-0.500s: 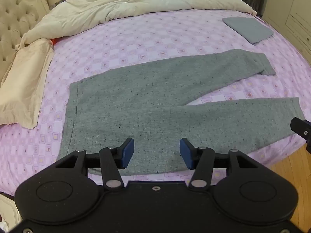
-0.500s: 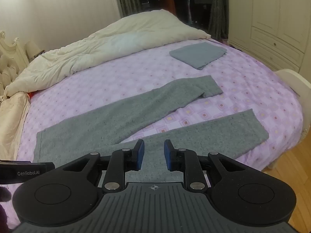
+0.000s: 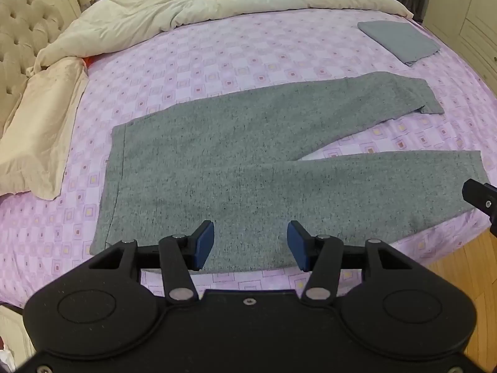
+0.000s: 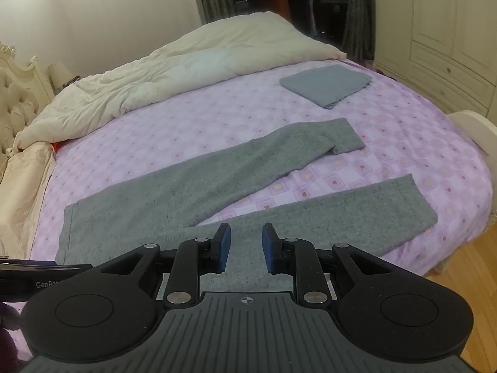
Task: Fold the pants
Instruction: 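Move both grippers open toward the grey sweatpants legs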
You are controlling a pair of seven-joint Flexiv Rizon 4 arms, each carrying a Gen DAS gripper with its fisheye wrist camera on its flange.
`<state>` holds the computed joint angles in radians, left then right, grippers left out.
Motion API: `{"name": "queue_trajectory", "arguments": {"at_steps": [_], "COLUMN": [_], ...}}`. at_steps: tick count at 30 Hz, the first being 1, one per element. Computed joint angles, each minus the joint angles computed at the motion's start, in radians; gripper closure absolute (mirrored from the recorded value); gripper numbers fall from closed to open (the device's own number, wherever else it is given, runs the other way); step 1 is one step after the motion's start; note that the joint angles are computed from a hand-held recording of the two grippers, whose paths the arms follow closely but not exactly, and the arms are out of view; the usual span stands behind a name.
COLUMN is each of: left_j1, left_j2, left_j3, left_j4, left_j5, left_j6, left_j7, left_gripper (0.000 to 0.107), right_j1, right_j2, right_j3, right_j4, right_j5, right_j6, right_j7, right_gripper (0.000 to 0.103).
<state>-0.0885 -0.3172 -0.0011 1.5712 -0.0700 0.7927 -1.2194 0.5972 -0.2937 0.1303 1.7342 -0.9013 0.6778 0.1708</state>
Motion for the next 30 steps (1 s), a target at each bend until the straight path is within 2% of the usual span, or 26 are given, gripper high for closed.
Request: {"name": "queue_trajectory", "arguments": {"at_steps": [15,30], "left_j1": [-0.009,-0.007], "left_j2": [0.002,0.004], "left_j3": [0.003,0.002], "left_j4": [-0.002,0.005], "left_j5": [0.021,0.019], "left_j6": [-0.014,-0.017], "left_j7": [-0.035,-0.032], "left_gripper": [0.048,0.048], "right_j1": [-0.016,-0.011], "right_j2": [0.006,-0.001], "right_j3": [-0.001,0.002], "right_j4": [0.024,0.01], "right_j5": [0.003,0.032], "right_j6": [0.046,0.044], "right_j7": [-0.006,-0.037], "right_gripper": [0.081,0.081]}}
